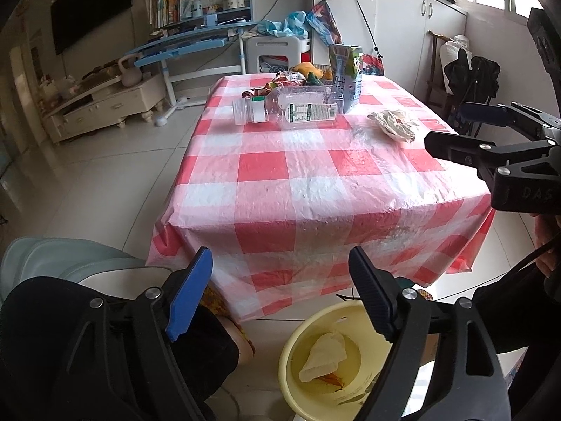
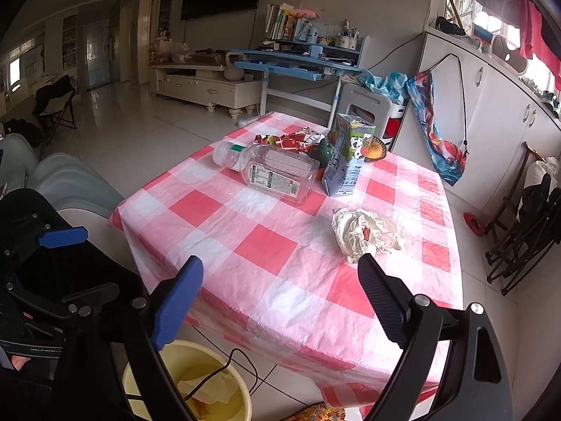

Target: Collect trash

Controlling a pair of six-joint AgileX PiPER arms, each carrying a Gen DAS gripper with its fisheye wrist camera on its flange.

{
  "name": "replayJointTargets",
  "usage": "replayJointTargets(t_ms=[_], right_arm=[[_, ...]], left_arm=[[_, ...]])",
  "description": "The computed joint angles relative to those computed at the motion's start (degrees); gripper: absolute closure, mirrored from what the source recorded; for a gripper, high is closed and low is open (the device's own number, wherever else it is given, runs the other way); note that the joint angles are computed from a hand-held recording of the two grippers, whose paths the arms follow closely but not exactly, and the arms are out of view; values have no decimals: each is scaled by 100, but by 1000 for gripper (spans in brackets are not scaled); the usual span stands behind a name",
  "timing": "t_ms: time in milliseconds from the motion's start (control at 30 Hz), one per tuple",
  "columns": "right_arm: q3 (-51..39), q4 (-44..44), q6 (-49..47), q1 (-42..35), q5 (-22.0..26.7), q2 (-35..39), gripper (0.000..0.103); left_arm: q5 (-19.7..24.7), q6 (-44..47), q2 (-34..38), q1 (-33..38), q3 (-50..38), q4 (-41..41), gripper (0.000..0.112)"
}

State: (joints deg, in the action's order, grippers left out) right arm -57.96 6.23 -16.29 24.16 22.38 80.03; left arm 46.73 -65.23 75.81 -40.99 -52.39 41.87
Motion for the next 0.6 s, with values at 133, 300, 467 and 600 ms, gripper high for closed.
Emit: replayJointTargets(t_ms=[133, 300, 467, 600], right_arm=[[1, 14, -22, -10, -1, 1, 17], [-7, -59, 28, -1, 4, 5, 17], [8, -73, 43, 1, -9, -2, 17], [0, -97, 62, 2, 0, 6, 16]], left_arm=[[-3, 18, 6, 7, -3, -10, 35], [-40, 6, 41, 23, 17, 3, 35], [-43, 2, 42, 24, 18, 4, 35], [-43, 13, 44, 27, 15, -3, 34]])
